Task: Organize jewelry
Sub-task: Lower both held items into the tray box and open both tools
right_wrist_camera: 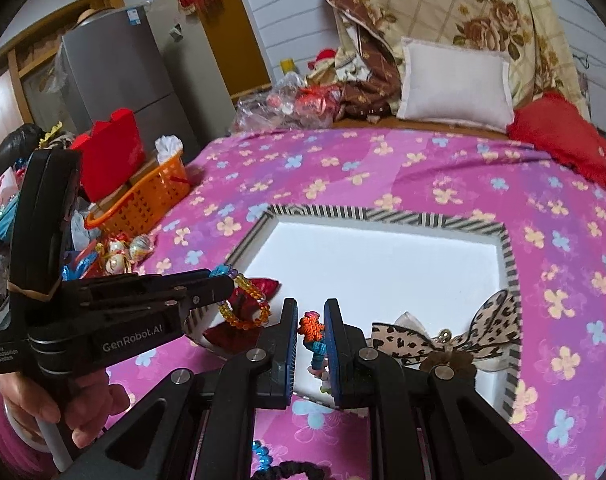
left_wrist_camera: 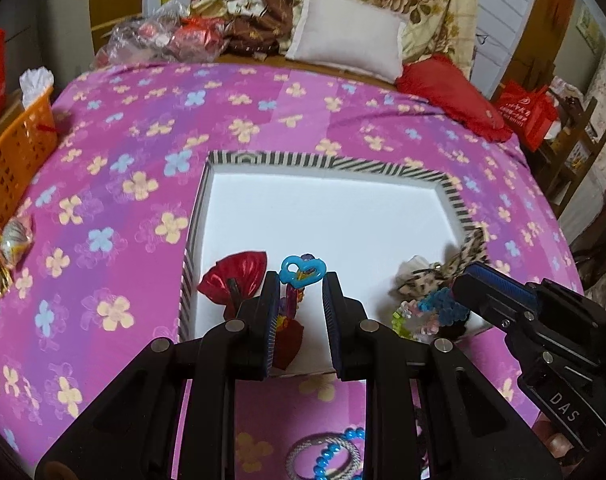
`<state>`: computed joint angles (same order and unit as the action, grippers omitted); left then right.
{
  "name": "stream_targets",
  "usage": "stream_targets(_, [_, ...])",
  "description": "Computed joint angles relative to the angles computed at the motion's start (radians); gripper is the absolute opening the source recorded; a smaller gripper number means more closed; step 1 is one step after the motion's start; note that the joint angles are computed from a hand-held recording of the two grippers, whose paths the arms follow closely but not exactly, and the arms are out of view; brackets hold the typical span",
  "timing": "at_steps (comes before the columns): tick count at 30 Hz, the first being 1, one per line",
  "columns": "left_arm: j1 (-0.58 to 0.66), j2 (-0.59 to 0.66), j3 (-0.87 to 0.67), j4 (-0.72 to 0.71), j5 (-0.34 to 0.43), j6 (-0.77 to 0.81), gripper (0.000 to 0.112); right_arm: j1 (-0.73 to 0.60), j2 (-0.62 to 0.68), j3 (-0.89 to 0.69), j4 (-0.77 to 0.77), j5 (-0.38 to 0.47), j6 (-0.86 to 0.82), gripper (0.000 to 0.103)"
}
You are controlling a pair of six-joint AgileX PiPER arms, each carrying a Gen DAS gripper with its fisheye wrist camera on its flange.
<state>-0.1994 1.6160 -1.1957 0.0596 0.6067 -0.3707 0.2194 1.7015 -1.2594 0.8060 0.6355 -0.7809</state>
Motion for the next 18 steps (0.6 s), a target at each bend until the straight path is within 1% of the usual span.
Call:
stream_targets(7, [0.023, 0.064, 0.006, 0.010, -0.017, -0.012, 0.021, -0.004, 0.100, -0.022, -0.031, -0.037, 0.034, 0.013])
stream_targets(10, [0.039, 0.092, 0.011, 0.004, -0.023, -0.013, 0.021, -0.008, 0.124, -0.029, -0.077, -0.068, 0.079, 0.013])
stream_targets(18, [0.052, 0.130, 0.036, 0.007, -0.037, -0.031, 0.021, -0.024, 0.172, -0.026, -0.165, -0.088, 0.154, 0.013])
